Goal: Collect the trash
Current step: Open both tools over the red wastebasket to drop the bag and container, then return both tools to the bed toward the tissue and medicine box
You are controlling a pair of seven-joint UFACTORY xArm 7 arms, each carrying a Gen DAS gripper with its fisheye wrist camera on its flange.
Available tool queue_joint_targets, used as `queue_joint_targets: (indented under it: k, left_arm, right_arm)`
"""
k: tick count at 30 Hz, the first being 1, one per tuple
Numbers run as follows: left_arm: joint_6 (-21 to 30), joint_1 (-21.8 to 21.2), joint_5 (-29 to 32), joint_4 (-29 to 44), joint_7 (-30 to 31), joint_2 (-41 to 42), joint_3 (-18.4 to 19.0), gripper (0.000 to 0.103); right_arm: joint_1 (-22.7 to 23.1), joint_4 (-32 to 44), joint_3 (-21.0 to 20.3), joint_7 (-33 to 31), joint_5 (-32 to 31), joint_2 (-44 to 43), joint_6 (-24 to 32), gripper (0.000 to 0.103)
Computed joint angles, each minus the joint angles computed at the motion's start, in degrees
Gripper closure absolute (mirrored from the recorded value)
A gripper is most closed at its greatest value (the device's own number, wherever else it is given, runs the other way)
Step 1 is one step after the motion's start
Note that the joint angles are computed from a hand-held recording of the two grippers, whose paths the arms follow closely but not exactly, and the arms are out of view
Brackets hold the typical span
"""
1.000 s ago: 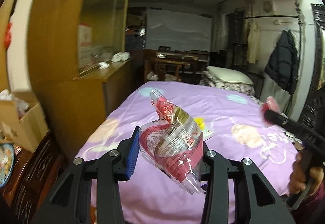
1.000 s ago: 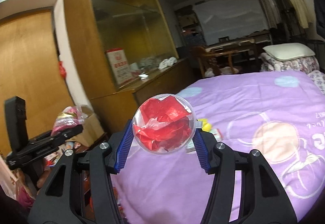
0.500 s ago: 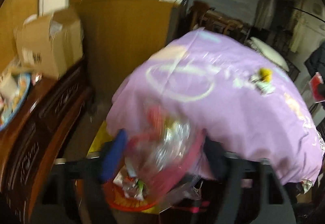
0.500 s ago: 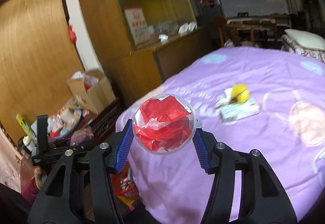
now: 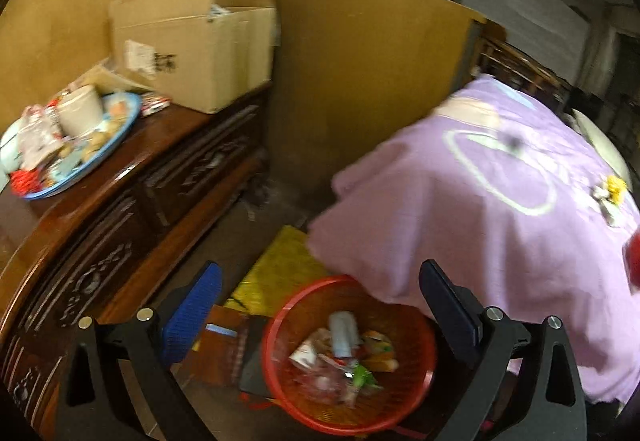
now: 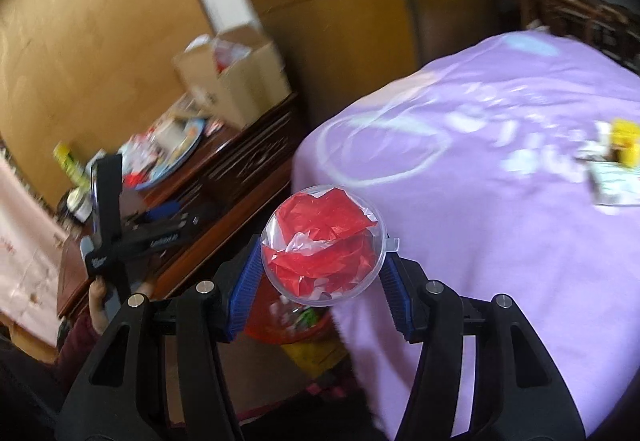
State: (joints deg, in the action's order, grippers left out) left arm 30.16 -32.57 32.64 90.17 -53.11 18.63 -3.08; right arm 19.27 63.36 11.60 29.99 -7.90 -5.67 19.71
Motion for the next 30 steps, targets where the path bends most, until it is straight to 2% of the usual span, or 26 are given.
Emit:
queue_joint_targets:
  k: [4,7,9,11,13,19,23,30]
  left_arm:
    - [0.6,0.0,3.0,-1.6,-3.1,-0.8,1.6,0.006]
    - [0.9,0.6,4.2,-2.2,-3.9,-0.9,1.4,0.006]
    - [0.9,1.0,4.1,-2.4,-3.9,-0.8,1.1,0.006]
    - [0.8,1.6,3.6,-2.5,-3.5,-0.7,0.8,0.006]
    - [0.7,1.8,3.3,-2.6,-3.3,-0.6,0.7,0.006]
    - [-0.1,1.8,3.0,-2.8,-3.8,-1.1,0.5,0.006]
    - [0.1,0.8,4.4,-1.8,-3.4,-1.7,0.2,0.006]
    - [0.0,-1.4,5.5,1.2,-0.9,-2.3,-1.5,0.006]
  right_arm:
    - [2.2,6.4,0.2,-7.5,6.0,6.8,2.5,0.047]
    - [3.3,11.9,0.6,-12.3,9.4,12.3,4.5,0.046]
    - [3.7,14.0,0.7,-14.1,11.1,14.4,5.4,0.046]
    - [3.9,16.3,0.7,-15.1,12.7,16.4,6.2,0.04]
    - [4.1,16.4,0.3,-15.0,13.2,16.6,5.4,0.037]
    - [4.4,12.3,-1.5,-10.1,9.8,12.5,3.0,0.037]
    - [3.8,7.6,-2.2,-4.7,5.5,7.8,0.3,0.037]
    - [-1.3,-2.8,-0.7,6.3,-4.1,-3.7,-4.6,0.037]
